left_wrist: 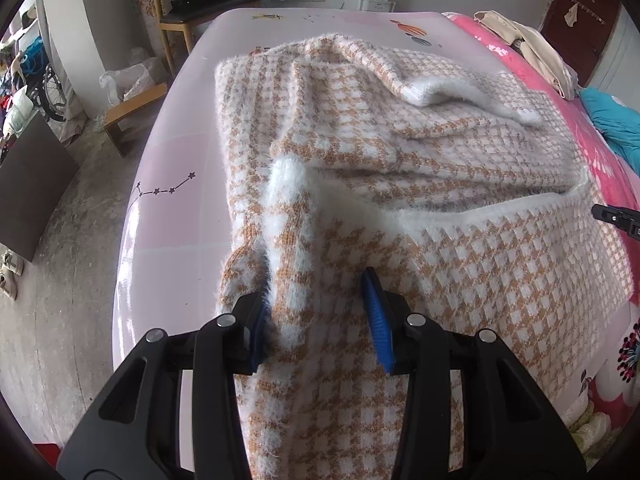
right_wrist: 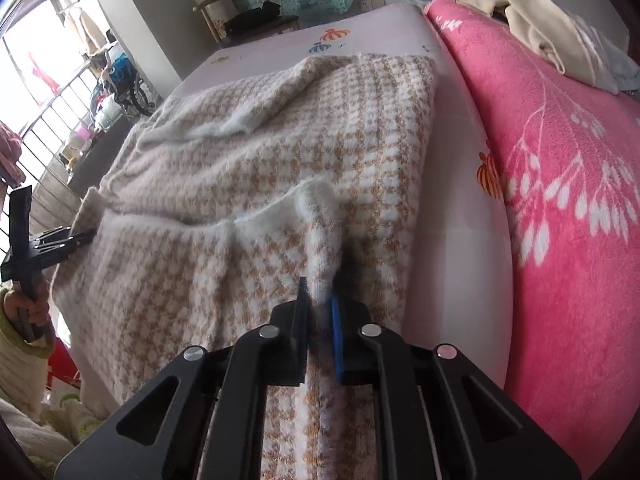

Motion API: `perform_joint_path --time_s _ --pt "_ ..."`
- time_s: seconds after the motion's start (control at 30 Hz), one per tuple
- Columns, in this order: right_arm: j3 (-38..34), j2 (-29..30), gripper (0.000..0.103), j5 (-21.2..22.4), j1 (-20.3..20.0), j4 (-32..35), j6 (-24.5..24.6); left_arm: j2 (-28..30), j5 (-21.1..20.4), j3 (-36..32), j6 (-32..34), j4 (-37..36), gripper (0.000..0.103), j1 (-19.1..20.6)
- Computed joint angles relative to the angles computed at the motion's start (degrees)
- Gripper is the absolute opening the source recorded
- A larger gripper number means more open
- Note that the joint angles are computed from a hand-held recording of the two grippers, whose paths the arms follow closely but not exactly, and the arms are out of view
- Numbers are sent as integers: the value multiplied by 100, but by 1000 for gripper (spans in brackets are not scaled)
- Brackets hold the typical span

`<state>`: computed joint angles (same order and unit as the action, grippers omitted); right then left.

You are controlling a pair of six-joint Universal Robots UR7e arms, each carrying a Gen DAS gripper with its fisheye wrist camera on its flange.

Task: Fold large clothes
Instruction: 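Close both tools on the white hem edge and lift it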

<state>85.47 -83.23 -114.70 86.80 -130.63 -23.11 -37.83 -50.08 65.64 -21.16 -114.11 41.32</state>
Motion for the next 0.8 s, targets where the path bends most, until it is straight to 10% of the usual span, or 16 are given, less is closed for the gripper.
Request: perform_joint_path --time_s 0.13,0.5,0.8 --pt "253 -174 8 -173 256 -486 -280 -124 132 225 28 -287 10 -97" --pt "378 -643 7 12 872 -1183 -390 -852 762 1001 559 -1826 7 -725" --pt "-1744 754 7 334 930 -1167 -896 571 672 -1793 2182 -1884 7 -368"
